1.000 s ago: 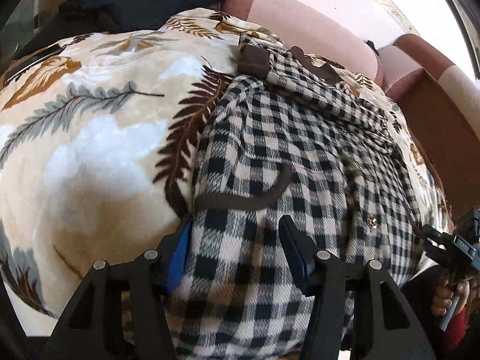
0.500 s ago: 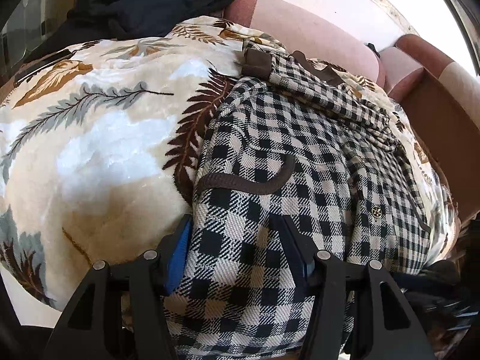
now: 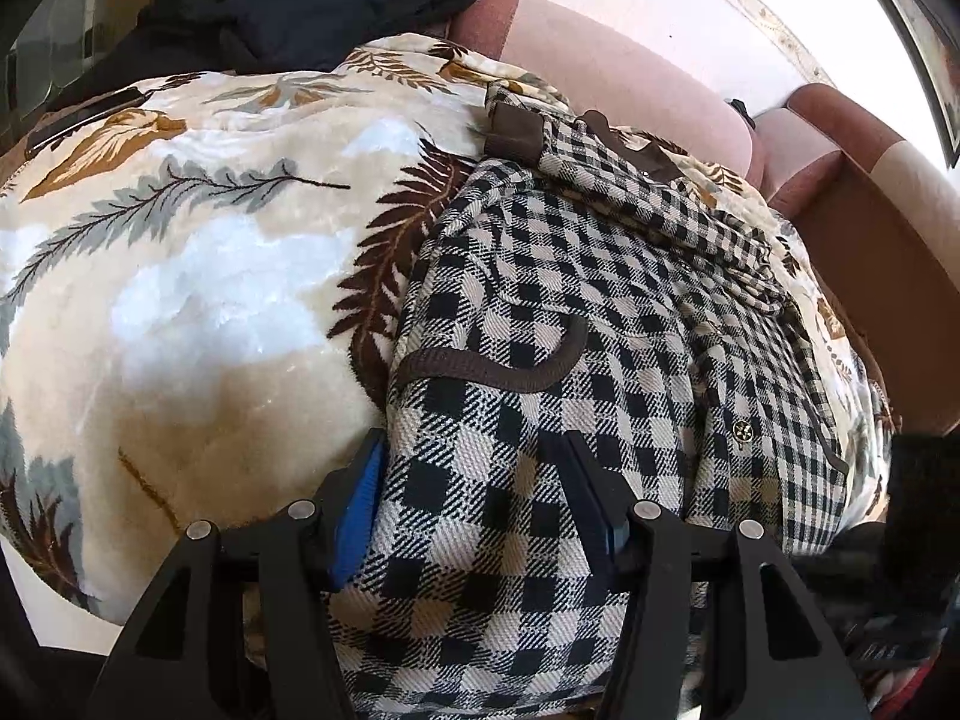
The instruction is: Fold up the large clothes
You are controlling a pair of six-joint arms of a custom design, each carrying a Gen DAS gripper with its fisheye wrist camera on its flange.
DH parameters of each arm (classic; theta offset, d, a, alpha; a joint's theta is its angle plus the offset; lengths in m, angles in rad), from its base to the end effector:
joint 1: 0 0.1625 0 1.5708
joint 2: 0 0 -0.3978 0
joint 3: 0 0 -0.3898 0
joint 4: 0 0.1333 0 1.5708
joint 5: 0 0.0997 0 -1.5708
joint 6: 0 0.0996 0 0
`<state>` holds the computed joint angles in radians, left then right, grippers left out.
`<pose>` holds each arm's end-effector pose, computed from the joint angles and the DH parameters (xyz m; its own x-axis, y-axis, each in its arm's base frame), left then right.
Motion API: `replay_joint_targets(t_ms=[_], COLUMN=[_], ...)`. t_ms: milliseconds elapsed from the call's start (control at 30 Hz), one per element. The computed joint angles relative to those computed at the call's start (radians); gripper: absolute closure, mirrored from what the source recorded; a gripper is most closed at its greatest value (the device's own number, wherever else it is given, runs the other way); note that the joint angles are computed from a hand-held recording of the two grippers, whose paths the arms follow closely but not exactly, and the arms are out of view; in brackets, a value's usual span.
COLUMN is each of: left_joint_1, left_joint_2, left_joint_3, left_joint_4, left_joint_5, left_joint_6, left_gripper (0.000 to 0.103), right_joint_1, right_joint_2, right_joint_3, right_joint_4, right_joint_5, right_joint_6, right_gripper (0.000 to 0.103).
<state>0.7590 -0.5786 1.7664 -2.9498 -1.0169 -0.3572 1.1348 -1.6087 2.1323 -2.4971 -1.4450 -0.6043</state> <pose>-0.3022 -0.5426 -0.0457 -0.8654 0.2774 -0.4174 0.4373 0.8247 -0.3586 -0.0591 -0.4721 0.3133 -0.9779 -0.1657 0.1277 -0.2030 0.8990 -0.3881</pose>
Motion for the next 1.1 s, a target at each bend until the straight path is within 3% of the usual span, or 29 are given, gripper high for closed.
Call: replay_joint_targets(t_ms=[100, 333, 433, 567, 667, 733, 767, 867, 933, 1033, 1100], left_joint_1=[-0.001, -0.001, -0.006, -0.020, -0.023, -0.018, -0.014, 0.015, 0.038, 0.056, 0.068], left_joint_2=[0.000, -0.005, -0.007, -0.027, -0.048, -0.060, -0.065, -0.077, -0.076, -0.061, -0.058], left_joint_3=[0.001, 0.004, 0.003, 0.027, 0.061, 0.076, 0.079, 0.085, 0.071, 0.047, 0.041], left_joint_4=[0.000, -0.006, 0.004, -0.013, -0.054, -0.066, -0.064, -0.098, -0.084, -0.067, -0.066], left_joint_5=[0.004, 0.006, 0.017, 0.032, 0.042, 0.059, 0.065, 0.031, -0.020, -0.080, -0.148], left_joint_6=[-0.001, -0.012, -0.022, -0.027, -0.033, -0.055, -0.075, -0.102, -0.109, -0.079, -0.058], left_gripper=[0.048, 0.048, 0.048, 0.048, 0.042, 0.040, 0.040, 0.039, 0.039, 0.038, 0.038], right_joint_1=[0.003, -0.046, -0.076, -0.141, -0.212, -0.259, -0.281, -0.339, -0.380, -0.461, -0.475], right_joint_2=[-0.009, -0.162, -0.206, -0.261, -0.317, -0.326, -0.325, -0.291, -0.251, -0.223, -0.219], right_joint_3=[0.024, 0.091, 0.113, 0.115, 0.096, 0.073, 0.065, 0.016, -0.041, -0.113, -0.118], right_joint_4=[0.010, -0.030, -0.047, -0.049, -0.074, -0.147, -0.186, -0.257, -0.191, 0.017, 0.057], right_joint_5=[-0.043, -0.065, -0.112, -0.089, -0.018, 0.017, 0.033, 0.038, 0.067, 0.239, 0.291], right_joint_6=[-0.019, -0.061, -0.076, -0.059, -0.048, 0.002, 0.025, 0.079, 0.120, 0.164, 0.162], right_gripper=[0.099, 0.100, 0.100, 0.099, 0.093, 0.057, 0.053, 0.053, 0.053, 0.052, 0.052])
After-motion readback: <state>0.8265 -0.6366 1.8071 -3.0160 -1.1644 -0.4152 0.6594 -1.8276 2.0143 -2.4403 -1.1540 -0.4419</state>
